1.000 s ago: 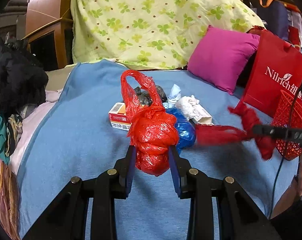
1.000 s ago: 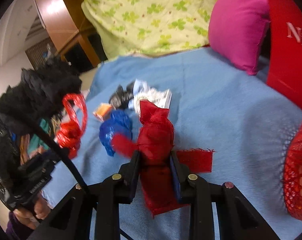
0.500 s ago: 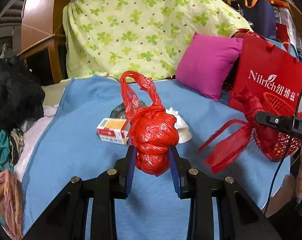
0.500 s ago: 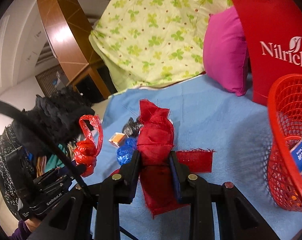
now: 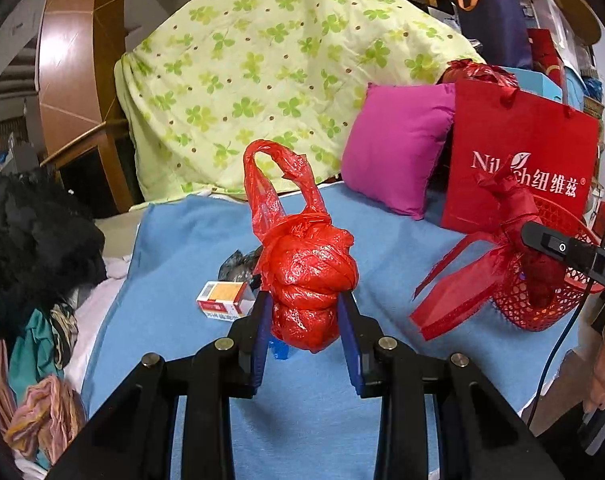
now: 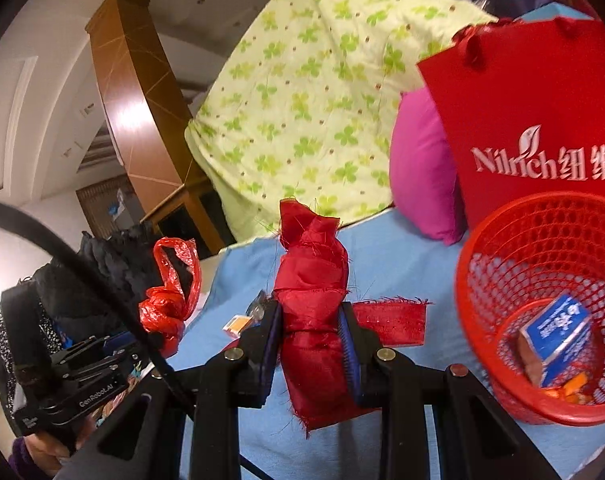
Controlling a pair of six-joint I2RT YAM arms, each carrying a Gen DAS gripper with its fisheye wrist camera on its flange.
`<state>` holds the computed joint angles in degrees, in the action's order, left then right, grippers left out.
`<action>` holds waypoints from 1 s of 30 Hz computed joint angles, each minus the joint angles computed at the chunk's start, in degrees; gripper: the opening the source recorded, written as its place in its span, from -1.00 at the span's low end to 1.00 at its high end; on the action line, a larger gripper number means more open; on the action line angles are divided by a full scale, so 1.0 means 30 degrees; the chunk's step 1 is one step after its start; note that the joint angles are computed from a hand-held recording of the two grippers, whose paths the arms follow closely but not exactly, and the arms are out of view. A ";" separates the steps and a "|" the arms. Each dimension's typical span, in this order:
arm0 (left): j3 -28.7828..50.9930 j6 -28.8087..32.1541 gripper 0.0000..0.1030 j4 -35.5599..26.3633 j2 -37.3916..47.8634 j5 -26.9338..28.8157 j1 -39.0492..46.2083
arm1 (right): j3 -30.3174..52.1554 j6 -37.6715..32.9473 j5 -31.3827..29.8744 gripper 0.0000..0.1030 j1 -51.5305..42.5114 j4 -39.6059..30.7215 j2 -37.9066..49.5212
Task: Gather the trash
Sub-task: 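Lower both red bags into the red mesh basket and open both grippers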
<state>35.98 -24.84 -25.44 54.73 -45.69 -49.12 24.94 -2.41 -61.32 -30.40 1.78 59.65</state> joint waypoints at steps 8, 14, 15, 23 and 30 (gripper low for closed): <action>0.1613 -0.0879 -0.33 -0.0660 0.1926 -0.0683 -0.1344 | -0.0014 0.0026 -0.1797 -0.41 -0.2434 0.0239 -0.0104; 0.2818 -0.0506 -0.33 -0.0326 0.3575 -0.1035 -0.2060 | 0.0270 0.0489 -0.3155 -0.41 -0.4515 0.1261 0.0871; 0.3075 -0.0418 -0.33 -0.0242 0.3910 -0.1148 -0.2254 | 0.0318 0.0635 -0.3334 -0.41 -0.4874 0.1482 0.1048; 0.5129 0.0728 -0.33 0.0544 0.6277 -0.1571 -0.3429 | 0.0708 0.1856 -0.5093 -0.41 -0.8010 0.3106 0.2691; 0.6726 0.1893 -0.33 0.1361 0.8212 -0.1553 -0.4189 | 0.1572 0.2392 -0.5934 -0.41 -0.9894 0.3755 0.4515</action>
<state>56.16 -19.16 -21.36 79.36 -50.36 -61.69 29.65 4.77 -79.13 -60.08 13.04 73.19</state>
